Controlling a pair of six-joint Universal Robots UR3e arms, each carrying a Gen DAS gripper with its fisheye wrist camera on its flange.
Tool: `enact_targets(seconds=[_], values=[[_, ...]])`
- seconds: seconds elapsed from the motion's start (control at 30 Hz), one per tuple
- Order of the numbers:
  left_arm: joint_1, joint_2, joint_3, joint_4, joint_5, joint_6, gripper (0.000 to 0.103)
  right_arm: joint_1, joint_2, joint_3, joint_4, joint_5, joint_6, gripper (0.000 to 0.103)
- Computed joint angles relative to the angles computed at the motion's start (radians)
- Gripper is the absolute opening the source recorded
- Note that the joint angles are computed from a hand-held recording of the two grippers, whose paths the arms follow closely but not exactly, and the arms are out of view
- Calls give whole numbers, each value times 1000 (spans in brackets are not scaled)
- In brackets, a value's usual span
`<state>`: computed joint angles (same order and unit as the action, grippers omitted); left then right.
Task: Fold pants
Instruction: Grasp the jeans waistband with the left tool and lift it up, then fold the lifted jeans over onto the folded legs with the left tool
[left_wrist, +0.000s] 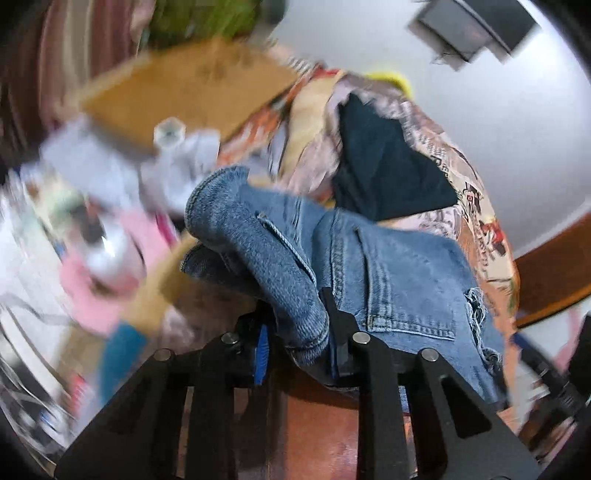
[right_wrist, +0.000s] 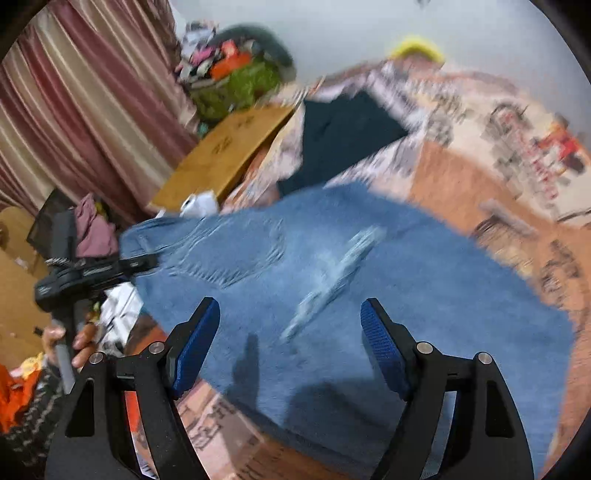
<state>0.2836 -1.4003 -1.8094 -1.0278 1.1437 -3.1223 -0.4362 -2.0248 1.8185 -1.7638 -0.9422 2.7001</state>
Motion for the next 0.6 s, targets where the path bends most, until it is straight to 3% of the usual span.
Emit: enact_targets(seconds=[0.27, 0.43, 0.6], values=[[-262, -43, 323, 61, 185, -27, 23, -374, -194, -47, 281, 21, -281, 76], [-485, -197, 573, 63, 342, -53, 23, -736, -300, -59, 639, 22, -663, 76], [-658, -359, 813, 32, 425, -81, 22, -912, -365, 24, 739, -53, -867, 76]])
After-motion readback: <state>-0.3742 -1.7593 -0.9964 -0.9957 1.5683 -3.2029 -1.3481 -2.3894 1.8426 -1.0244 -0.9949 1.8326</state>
